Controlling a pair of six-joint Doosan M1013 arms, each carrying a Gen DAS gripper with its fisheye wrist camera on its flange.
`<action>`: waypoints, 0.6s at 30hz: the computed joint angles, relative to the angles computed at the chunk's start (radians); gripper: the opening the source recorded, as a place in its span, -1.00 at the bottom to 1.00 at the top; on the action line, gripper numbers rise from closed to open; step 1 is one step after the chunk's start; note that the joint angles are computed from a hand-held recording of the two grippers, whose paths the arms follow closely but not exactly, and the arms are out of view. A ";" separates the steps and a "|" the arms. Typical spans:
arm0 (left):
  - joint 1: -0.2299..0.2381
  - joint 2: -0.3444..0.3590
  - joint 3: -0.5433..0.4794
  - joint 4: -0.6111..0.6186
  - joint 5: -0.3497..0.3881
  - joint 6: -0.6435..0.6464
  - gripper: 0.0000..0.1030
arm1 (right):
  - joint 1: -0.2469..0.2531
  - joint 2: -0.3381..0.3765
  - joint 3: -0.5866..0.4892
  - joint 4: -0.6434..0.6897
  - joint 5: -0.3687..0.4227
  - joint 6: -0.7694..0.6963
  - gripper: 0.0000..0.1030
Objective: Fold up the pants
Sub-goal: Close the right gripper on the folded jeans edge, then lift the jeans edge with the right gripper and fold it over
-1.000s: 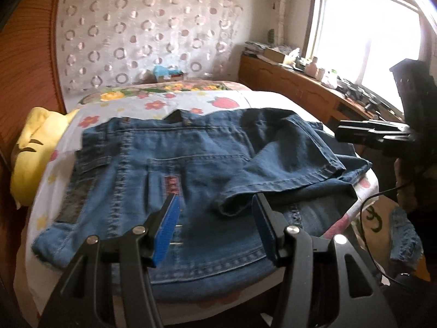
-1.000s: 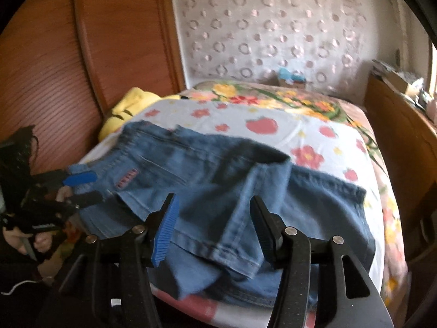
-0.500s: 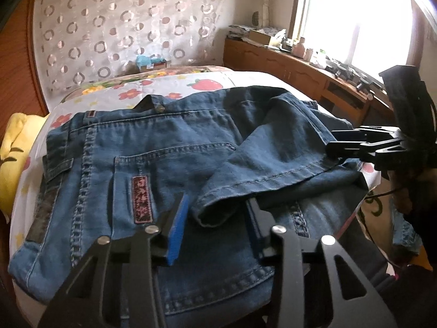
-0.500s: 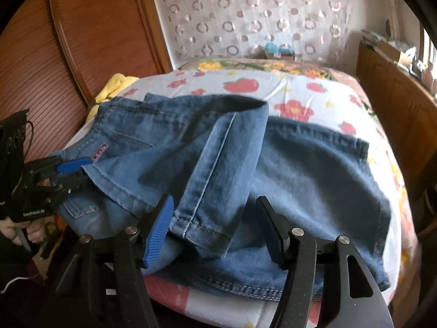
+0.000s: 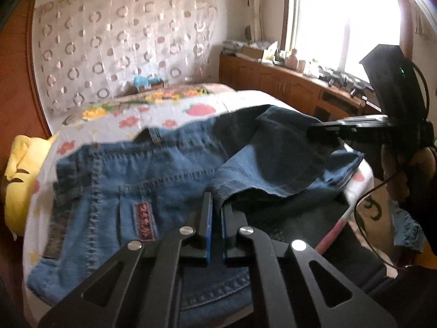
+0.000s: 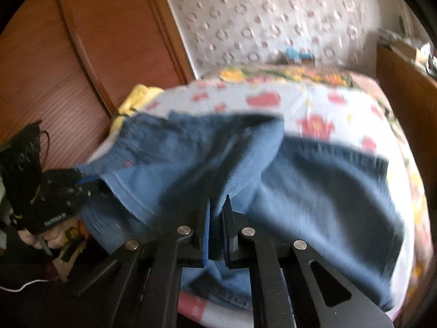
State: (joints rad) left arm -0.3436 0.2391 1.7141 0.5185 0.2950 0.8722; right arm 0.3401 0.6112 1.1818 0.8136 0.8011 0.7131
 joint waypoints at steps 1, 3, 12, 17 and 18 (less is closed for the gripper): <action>0.000 -0.011 0.009 0.036 -0.011 -0.042 -0.97 | 0.004 -0.007 -0.005 0.009 -0.009 -0.020 -0.92; -0.001 -0.047 0.035 0.164 -0.035 -0.183 -0.97 | 0.012 -0.016 -0.018 0.028 -0.018 -0.056 -0.93; 0.021 -0.160 0.124 0.560 -0.015 -0.602 -0.97 | 0.074 0.009 -0.158 0.075 0.023 -0.134 -0.93; 0.039 -0.183 0.162 0.540 0.007 -0.600 -0.97 | 0.119 0.069 -0.266 0.037 0.078 -0.087 -0.93; 0.043 -0.184 0.167 0.532 0.011 -0.599 -0.97 | 0.128 0.081 -0.285 0.024 0.085 -0.078 -0.93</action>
